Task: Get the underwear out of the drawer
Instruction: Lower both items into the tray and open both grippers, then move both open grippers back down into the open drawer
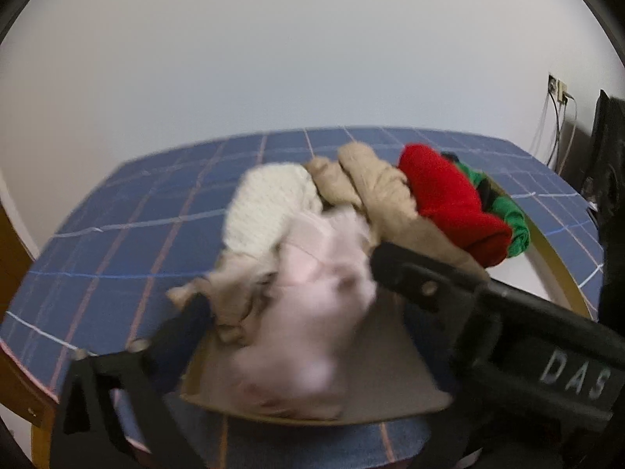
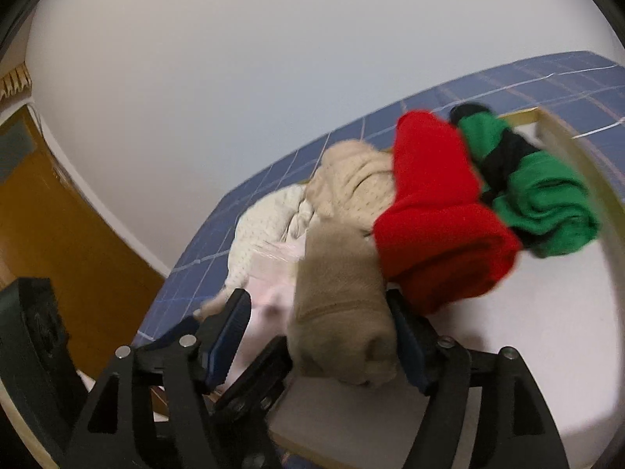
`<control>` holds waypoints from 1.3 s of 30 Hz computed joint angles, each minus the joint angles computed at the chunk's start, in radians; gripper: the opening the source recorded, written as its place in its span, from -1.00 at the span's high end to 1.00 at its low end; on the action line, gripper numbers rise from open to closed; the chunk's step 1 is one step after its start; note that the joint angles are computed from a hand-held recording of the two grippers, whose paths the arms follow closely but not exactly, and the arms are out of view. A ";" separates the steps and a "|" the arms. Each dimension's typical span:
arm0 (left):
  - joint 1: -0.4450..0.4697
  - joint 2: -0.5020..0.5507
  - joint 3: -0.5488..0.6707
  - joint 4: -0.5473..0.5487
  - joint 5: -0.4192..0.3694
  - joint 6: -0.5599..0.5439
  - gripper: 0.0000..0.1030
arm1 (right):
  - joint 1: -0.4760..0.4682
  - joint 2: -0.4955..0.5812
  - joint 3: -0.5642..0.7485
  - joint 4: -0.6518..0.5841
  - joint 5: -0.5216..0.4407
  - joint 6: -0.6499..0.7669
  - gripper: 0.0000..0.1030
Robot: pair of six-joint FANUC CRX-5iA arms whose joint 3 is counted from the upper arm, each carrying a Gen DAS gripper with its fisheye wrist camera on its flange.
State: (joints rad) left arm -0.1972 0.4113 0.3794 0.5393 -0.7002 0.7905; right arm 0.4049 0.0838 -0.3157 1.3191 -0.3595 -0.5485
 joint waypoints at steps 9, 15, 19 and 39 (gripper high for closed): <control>0.006 -0.096 -0.123 0.049 0.051 -0.052 -0.99 | 0.030 -0.054 -0.055 0.080 -0.076 -0.094 -0.42; 0.015 -0.136 -0.174 0.033 0.073 -0.066 -0.99 | 0.057 -0.080 -0.085 0.096 -0.110 -0.118 -0.42; 0.023 -0.167 -0.218 0.053 0.073 -0.078 -0.99 | 0.085 -0.103 -0.105 0.098 -0.135 -0.116 -0.42; 0.040 -0.286 -0.387 0.077 0.078 -0.142 -0.99 | 0.201 -0.190 -0.192 0.053 -0.253 -0.093 -0.42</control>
State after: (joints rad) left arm -0.1576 0.1250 -0.0076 0.6163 -0.6218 0.6488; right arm 0.6060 -0.1062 -0.5075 1.3716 -0.6123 -0.6413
